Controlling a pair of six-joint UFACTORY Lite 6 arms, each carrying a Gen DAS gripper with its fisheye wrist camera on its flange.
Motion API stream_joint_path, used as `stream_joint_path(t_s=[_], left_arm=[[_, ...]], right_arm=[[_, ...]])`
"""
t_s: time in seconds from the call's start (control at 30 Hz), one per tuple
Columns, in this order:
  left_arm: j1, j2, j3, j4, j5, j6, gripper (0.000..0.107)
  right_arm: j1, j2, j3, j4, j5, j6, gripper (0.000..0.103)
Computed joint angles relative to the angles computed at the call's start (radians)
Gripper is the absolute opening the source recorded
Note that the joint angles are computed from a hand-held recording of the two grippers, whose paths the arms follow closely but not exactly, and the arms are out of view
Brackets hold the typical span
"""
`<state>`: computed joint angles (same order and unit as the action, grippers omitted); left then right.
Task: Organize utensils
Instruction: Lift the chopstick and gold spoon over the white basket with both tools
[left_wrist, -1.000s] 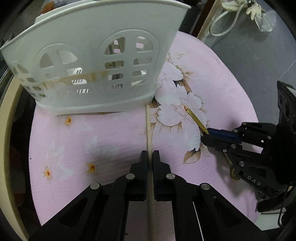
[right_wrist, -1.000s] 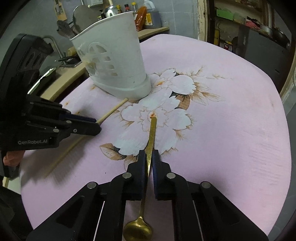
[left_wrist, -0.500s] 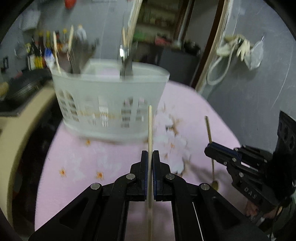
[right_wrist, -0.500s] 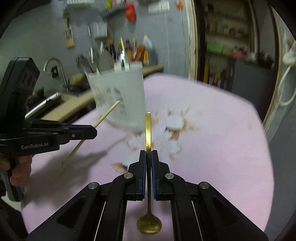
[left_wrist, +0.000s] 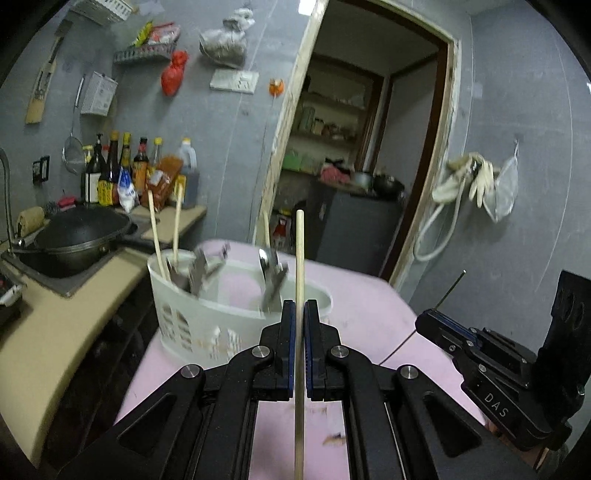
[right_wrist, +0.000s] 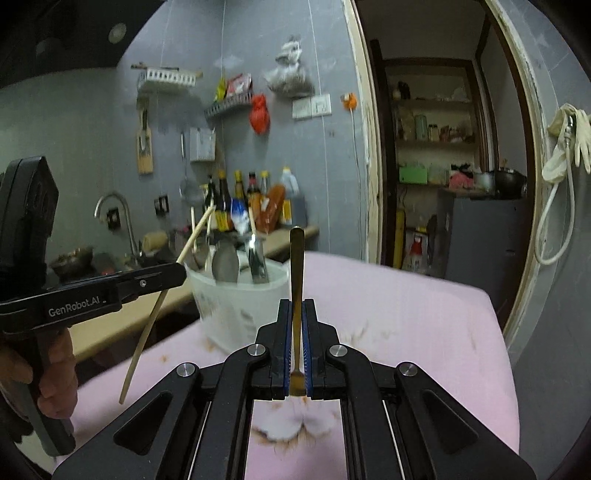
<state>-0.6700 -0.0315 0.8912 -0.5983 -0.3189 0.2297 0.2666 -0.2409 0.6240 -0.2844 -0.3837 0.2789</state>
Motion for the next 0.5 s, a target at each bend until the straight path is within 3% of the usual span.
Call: stream_joint_path(t_s=[0.2,0.5], left_arm=[[0.135,-0.030,0.095,0.202,0.075,-0.183,0.002],[0.355,0.084,0.309,0.510,0.033,-0.514,0.002]], right_arm=[[0.005,0.027,0.123,-0.069,0.032,0.060,0.003],[0.027,0.122,0.322,-0.109,0.024,0.099,0.003]])
